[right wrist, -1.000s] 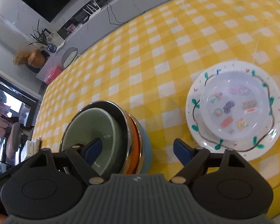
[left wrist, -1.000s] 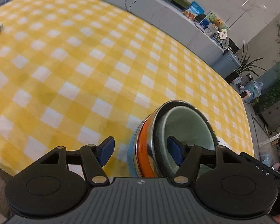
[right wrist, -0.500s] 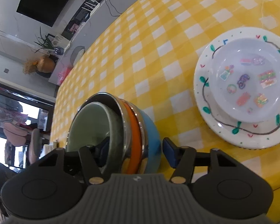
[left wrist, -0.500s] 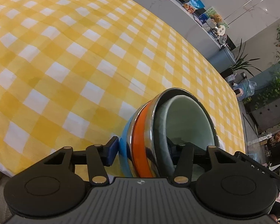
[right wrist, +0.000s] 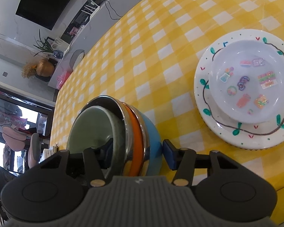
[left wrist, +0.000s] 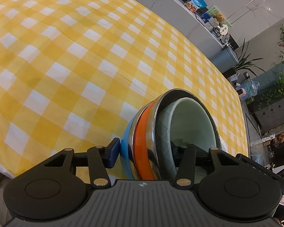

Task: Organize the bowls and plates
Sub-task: 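Grasp the steel bowl rim with both grippers and lift the bowl stack, then carry the bowl stack with both grippers and lower it onto the plate stack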

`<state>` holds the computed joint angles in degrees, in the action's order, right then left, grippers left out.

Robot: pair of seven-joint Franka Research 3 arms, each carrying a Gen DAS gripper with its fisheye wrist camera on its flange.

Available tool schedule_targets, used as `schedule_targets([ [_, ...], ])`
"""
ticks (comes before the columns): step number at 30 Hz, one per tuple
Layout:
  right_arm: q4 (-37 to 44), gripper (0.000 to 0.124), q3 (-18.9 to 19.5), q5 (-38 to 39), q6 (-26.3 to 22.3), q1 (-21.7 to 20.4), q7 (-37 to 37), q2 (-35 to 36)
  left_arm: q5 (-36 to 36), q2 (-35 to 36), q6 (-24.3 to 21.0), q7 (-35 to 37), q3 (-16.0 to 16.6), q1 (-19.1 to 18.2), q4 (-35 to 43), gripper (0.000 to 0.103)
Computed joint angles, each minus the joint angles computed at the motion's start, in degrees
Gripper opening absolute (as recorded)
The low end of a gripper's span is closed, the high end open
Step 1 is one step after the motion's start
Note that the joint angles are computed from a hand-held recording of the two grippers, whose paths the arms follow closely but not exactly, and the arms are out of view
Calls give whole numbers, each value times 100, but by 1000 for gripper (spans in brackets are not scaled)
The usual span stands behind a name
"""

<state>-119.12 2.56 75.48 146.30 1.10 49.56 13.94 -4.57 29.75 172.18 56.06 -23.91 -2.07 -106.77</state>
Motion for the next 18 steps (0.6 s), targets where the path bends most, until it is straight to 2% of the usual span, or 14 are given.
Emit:
schedule_targets([
  [13, -136, 46, -103, 199, -125, -104, -49, -238, 368, -171, -146, -431, 465, -533, 136, 54],
  [18, -222, 44, -244, 138, -114, -169, -43, -443, 403, -64, -291, -495, 417, -645, 419, 53],
])
